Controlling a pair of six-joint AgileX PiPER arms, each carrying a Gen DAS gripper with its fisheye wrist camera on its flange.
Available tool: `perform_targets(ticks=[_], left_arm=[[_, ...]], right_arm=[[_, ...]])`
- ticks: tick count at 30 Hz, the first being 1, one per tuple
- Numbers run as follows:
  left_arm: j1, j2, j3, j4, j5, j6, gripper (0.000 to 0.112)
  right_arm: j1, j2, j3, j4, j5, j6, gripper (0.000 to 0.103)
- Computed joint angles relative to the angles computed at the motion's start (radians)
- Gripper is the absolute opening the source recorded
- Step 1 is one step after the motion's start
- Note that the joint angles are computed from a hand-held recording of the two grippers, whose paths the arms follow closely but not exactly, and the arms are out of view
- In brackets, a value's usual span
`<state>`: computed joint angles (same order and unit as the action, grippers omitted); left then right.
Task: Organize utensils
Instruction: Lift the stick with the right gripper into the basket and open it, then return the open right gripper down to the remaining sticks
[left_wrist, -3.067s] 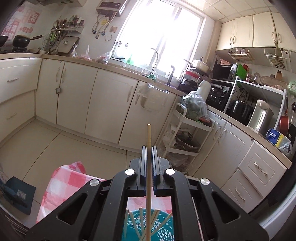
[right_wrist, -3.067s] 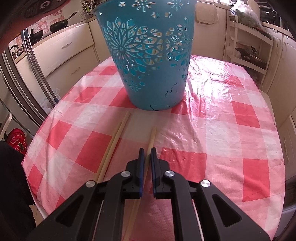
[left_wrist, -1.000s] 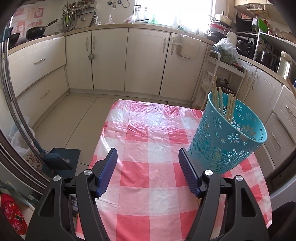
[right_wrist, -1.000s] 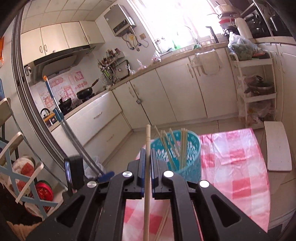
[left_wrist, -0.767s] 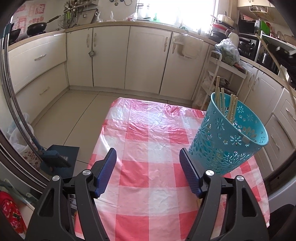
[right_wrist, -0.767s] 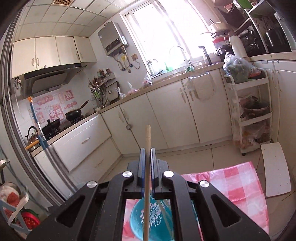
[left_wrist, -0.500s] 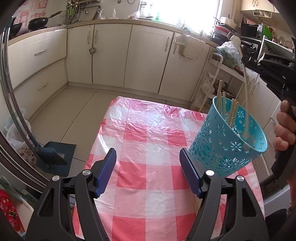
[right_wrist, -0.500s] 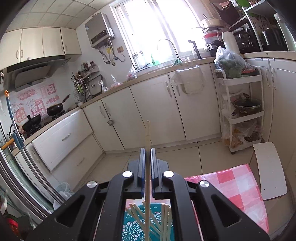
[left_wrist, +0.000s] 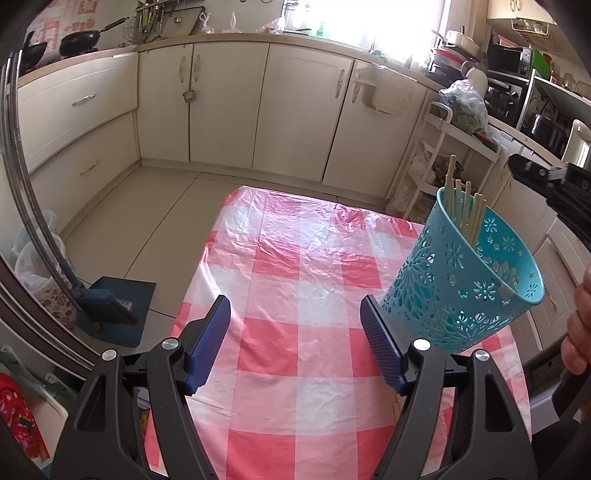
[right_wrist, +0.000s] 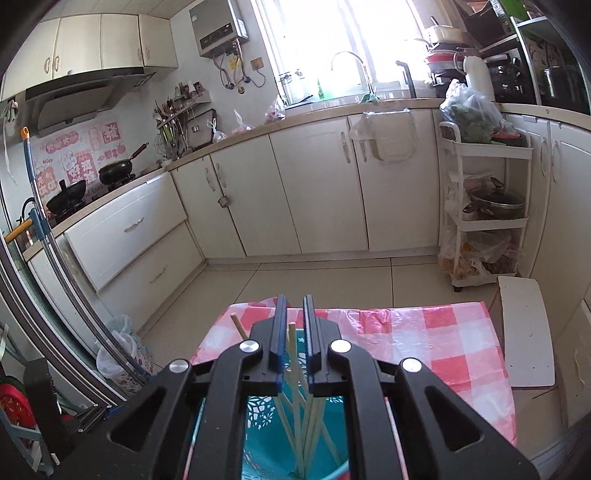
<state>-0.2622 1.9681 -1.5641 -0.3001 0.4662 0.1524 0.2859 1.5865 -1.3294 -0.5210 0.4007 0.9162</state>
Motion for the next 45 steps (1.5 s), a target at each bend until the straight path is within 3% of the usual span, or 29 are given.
perform_targets(ticks=[6,10,14,20,24,30,37,42,45], left_arm=[[-0.005,-0.008,0.014,0.032,-0.011,-0.024,0.071],[-0.005,-0.011,0.021,0.048,-0.013,-0.034,0.072],[-0.003,-0.017,0.031,0.051,-0.011,-0.037,0.073],[-0.004,-0.026,0.055,0.098,-0.024,-0.057,0.073],[0.014,-0.020,0.041,0.058,-0.007,-0.039,0.073],[0.010,-0.022,0.042,0.044,-0.010,-0.017,0.074],[0.001,-0.016,0.039,0.035,0.015,0.012,0.074],[-0.040,-0.014,0.078,-0.078,0.119,0.179,0.074],[-0.105,-0.037,0.158,-0.062,0.107,0.199,0.074]], right_arm=[[0.051,-0.186,0.138,-0.208,0.037,0.206,0.012],[0.179,-0.289,0.278,-0.356,0.100,0.405,0.012],[0.286,-0.209,0.386,-0.212,0.083,0.343,0.012],[0.262,0.025,0.350,0.061,-0.022,0.145,0.012],[0.257,0.093,0.315,0.088,-0.009,0.130,0.012],[0.282,0.104,0.349,0.007,-0.003,0.214,0.011],[0.307,0.095,0.339,-0.013,0.060,0.182,0.008],[0.309,0.005,0.429,0.015,0.078,0.193,0.006],[0.327,-0.079,0.526,-0.019,0.074,0.292,0.006]])
